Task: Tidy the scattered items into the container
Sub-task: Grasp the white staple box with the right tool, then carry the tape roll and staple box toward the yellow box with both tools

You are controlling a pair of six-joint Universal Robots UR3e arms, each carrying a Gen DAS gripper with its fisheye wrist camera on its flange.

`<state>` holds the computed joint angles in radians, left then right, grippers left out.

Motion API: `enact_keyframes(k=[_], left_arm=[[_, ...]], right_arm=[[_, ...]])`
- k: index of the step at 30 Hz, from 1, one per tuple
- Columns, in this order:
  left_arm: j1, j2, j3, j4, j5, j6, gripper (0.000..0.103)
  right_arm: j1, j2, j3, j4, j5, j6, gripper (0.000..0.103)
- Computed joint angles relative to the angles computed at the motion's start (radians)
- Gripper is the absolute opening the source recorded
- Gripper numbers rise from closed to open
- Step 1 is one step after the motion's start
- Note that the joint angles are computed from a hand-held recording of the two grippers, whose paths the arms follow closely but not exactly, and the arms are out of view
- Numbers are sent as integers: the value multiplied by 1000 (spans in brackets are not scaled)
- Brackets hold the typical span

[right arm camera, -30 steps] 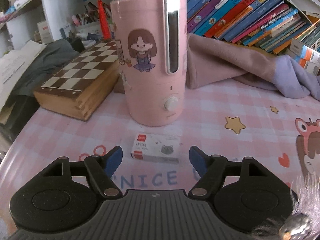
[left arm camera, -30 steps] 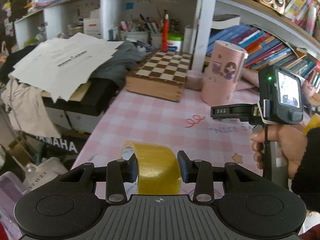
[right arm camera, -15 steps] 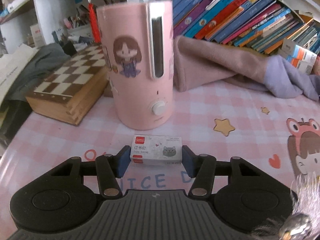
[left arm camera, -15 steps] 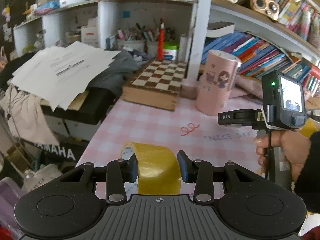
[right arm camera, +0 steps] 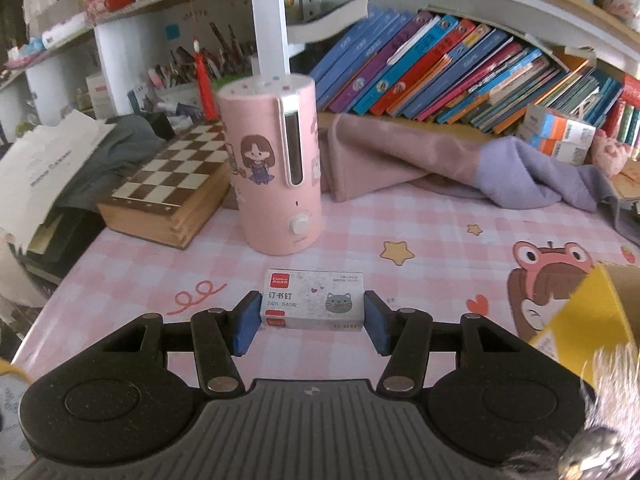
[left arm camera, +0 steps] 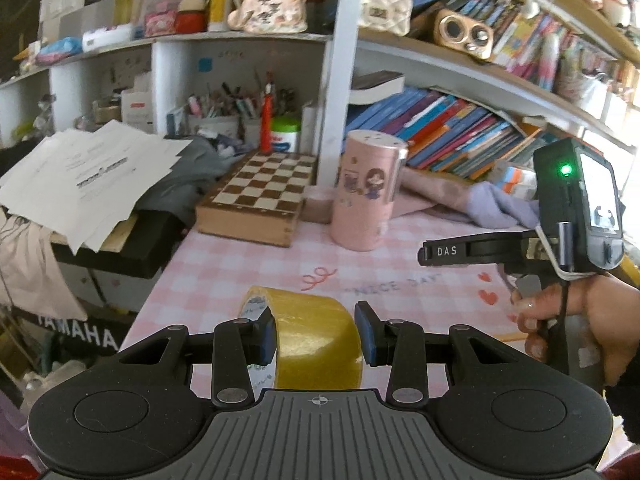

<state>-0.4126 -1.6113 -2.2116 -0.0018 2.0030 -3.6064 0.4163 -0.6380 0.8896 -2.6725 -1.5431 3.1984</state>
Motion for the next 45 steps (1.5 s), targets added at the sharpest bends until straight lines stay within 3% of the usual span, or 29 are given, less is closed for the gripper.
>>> enact_keyframes(k=[11, 25, 34, 45], left_arm=[[-136, 18, -19, 31, 5, -2, 38], [-351, 26, -16, 35, 57, -63, 38], [-448, -14, 25, 37, 52, -72, 38], [-502, -98, 101, 66, -22, -40, 38]], right_arm=[[-42, -444, 678, -248, 44, -15, 52], [-91, -912, 1248, -353, 41, 13, 52], [-150, -1216, 1495, -290, 37, 22, 52], [-292, -1606, 1653, -49, 52, 4, 52]])
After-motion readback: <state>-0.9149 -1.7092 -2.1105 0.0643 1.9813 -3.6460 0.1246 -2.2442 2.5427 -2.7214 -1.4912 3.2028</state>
